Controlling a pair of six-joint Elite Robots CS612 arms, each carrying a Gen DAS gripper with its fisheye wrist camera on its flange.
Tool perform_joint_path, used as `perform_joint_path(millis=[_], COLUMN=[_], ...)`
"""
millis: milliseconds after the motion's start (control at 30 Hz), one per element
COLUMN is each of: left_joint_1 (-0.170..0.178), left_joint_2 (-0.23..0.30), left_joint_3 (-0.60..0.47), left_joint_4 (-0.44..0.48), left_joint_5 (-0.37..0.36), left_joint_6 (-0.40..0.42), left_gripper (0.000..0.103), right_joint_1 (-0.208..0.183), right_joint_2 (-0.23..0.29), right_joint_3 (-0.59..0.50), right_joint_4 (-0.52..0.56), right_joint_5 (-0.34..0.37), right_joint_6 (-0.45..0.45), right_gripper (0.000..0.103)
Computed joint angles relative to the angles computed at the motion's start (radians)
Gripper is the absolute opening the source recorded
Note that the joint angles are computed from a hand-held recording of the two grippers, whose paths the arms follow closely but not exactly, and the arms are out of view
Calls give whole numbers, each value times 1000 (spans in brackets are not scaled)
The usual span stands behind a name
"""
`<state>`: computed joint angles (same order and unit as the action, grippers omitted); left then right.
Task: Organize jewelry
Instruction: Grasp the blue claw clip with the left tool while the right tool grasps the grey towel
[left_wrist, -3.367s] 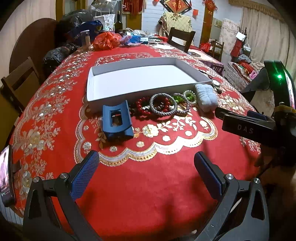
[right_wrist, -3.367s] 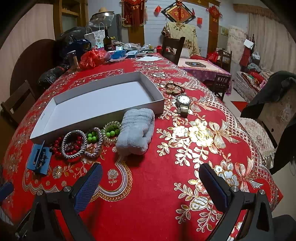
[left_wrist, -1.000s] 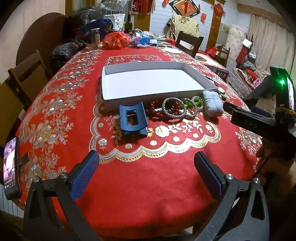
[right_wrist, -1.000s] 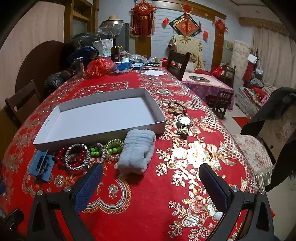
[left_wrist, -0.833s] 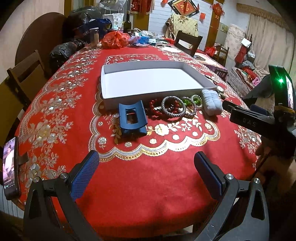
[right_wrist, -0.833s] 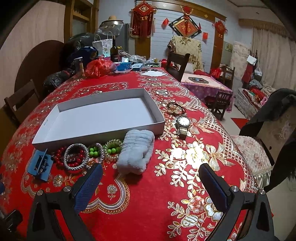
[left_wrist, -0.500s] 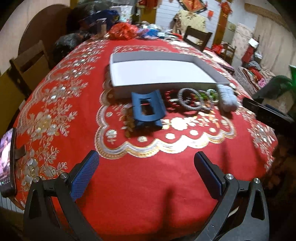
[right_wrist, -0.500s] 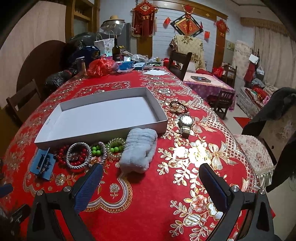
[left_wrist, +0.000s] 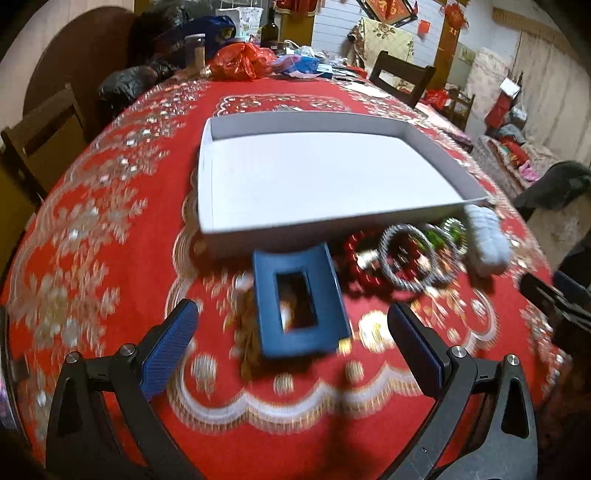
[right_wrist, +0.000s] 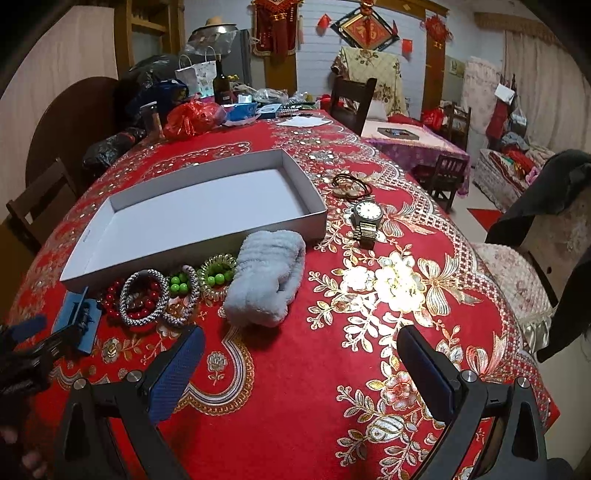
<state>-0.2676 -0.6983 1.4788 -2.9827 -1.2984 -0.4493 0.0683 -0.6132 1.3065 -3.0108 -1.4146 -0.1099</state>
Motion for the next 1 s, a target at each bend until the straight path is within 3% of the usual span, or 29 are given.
perform_joint_path(millis=[67, 100, 167, 200, 233, 467, 600, 633, 700, 767, 833, 1000], left_joint_1=[0, 2, 8, 11, 7, -1, -11, -13, -11, -11, -12, -12], left_joint_2=[10, 14, 19, 20, 18, -4, -11, -10, -11, -10, -10, -8], left_joint_3=[-17, -23, -31, -31, -23, 33, 51, 55, 55, 55, 56, 56], left_joint_4=[27, 34, 56, 57, 45, 11, 0, -11, -13, -13, -18, -26], left_joint_5=[28, 28, 13, 1, 29, 54, 59, 67, 62, 63, 65, 64], left_joint_6=[-19, -27, -40, -47, -49, -45, -19, -11, -15, -12, -11, -11], left_gripper=[101, 95, 73, 53, 46, 46, 46, 46, 46, 46, 46, 46], right_joint_1=[-2, -3, -5, -5, -6, -16, -15, -14, -8, 2, 2, 3], right_joint_2=[0, 0, -1, 0, 0, 18, 62, 74, 94, 108, 115, 117], right_joint_3=[0, 0, 1, 0, -1, -38, -121, -141, -176, -200, -216, -214], right_joint_4=[-1, -1, -3, -3, 2, 17, 83, 94, 120, 147, 197, 176], right_joint_5=[4, 8, 18, 21, 22, 118, 185, 192, 182, 125, 130, 125], right_joint_6=[1, 3, 7, 9, 11, 43, 59, 63, 56, 43, 39, 28], right_gripper=[103, 103, 103, 103, 103, 101, 81, 80, 77, 74, 69, 44])
